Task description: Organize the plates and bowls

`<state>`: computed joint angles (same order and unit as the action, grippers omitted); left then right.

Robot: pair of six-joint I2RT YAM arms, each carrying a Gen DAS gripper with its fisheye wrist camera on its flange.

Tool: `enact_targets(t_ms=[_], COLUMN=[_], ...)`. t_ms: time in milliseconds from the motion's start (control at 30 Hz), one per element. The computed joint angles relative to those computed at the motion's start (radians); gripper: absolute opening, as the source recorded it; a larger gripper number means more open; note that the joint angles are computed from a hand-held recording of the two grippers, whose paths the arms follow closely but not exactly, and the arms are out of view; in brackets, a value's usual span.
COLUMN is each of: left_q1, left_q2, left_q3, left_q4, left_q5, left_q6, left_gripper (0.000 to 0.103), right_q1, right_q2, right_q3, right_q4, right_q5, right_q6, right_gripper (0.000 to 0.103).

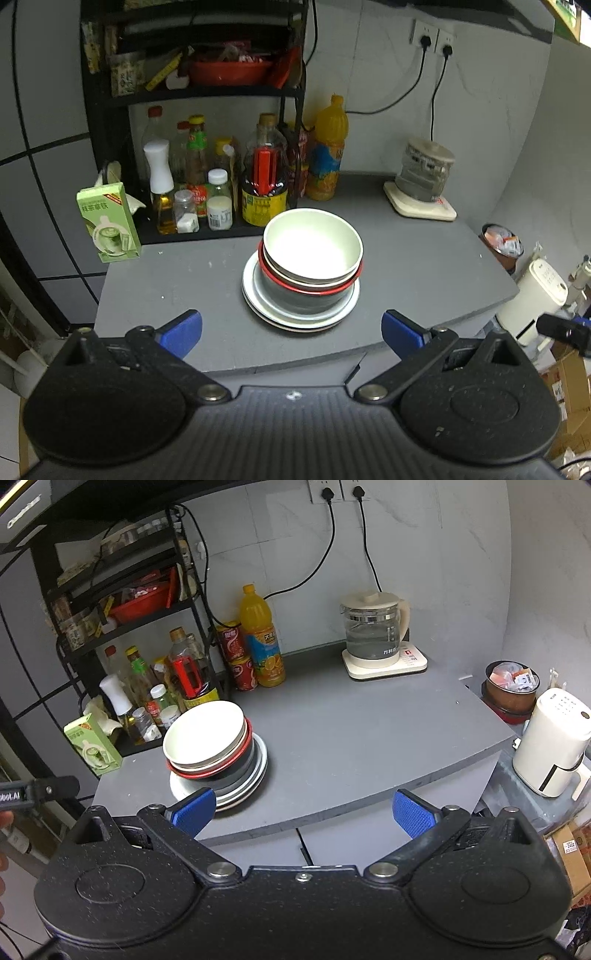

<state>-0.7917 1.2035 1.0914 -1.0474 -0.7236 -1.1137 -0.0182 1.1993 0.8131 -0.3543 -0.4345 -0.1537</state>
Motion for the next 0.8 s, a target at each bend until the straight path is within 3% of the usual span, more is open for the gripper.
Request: enact_targets(t_ms=[500,800], left_q1=[-0.143,-0.160], left_q2=[0.017,0.024], left_q3=[-0.027,-0.029], left_q4=[-0.081,-0.065], left_q5=[-0.025,-0.037], left_q6=[-0.140,-0.124], left_gripper=[0.103,0.103], right_q1=[0.004,-0.004], right_q2=[-0.068,-0.077], right_q3=[-0.037,-0.058], right_q4=[-0.071,-0.056], right_q5=[0.007,0.007], right_q6=[-0.057,-0.045], right_gripper=[0.103,0.103])
